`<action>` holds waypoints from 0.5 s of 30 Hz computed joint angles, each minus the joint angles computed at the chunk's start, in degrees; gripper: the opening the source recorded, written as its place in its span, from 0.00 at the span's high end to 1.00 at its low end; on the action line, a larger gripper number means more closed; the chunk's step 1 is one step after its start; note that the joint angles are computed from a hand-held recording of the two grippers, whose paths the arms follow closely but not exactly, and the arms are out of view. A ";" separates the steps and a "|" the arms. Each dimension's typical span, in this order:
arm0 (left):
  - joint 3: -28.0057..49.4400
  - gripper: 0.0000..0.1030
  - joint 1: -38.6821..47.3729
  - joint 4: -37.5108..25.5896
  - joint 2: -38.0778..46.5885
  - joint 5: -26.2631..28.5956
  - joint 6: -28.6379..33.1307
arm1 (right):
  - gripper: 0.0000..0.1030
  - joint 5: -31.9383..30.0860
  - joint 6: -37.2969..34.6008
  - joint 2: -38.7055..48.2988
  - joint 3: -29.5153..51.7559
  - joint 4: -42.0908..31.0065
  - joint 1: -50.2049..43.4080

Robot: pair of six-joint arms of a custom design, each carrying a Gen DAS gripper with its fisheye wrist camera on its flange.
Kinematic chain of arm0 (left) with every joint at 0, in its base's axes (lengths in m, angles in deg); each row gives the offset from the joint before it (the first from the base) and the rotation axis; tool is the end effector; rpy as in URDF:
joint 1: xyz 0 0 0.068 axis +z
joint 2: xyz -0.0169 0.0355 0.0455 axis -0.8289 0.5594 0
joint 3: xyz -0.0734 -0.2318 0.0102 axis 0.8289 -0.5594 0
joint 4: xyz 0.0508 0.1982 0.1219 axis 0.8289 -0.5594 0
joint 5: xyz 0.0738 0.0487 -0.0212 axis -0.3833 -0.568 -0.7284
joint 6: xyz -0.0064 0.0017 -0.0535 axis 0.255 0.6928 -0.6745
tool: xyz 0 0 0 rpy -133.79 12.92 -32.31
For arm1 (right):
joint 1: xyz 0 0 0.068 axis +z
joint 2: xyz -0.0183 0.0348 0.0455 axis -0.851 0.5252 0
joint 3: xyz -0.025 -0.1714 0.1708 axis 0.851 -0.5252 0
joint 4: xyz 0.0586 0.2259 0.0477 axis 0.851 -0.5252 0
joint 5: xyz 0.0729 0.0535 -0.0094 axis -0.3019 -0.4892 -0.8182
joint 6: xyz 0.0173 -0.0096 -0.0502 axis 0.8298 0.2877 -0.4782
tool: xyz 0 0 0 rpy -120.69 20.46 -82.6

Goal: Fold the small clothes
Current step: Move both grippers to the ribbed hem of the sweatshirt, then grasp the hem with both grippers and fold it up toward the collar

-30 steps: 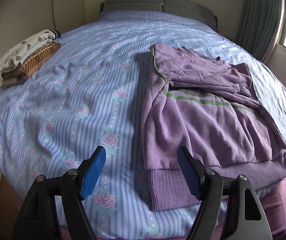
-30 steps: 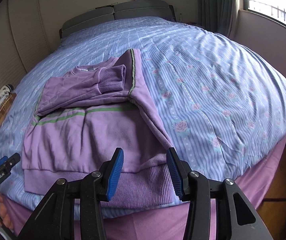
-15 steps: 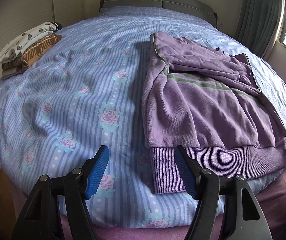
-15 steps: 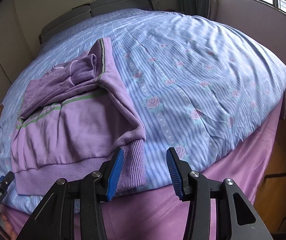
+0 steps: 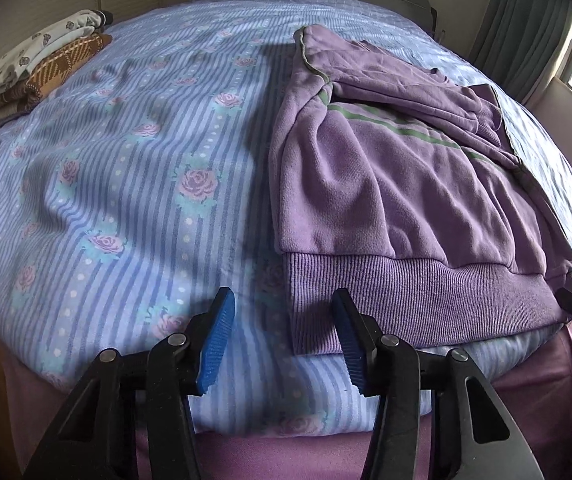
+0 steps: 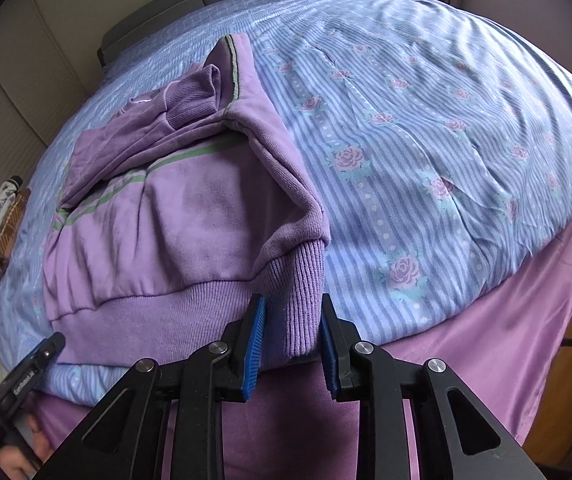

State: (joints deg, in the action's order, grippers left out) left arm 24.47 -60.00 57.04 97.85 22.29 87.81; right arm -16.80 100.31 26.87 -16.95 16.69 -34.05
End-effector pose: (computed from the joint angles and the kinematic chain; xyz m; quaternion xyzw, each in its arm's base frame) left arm 0.2877 -0.0279 0.0995 0.1117 0.9535 -0.0975 0.2625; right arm 0.1863 0.0725 0.1221 0.2890 0.9164 0.0417 0.2739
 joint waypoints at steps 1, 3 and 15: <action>-0.30 0.51 -0.45 0.03 0.01 0.27 0.14 | 0.74 -0.36 -0.01 -0.24 -0.39 0.38 -0.23; -0.49 0.52 -0.96 0.00 0.32 0.57 0.27 | 0.74 -0.67 -0.01 -0.63 -0.69 0.57 -0.48; -1.12 0.91 1.36 -0.08 0.15 6.72 -0.18 | 0.90 1.35 -0.21 -2.00 -0.29 -0.36 1.97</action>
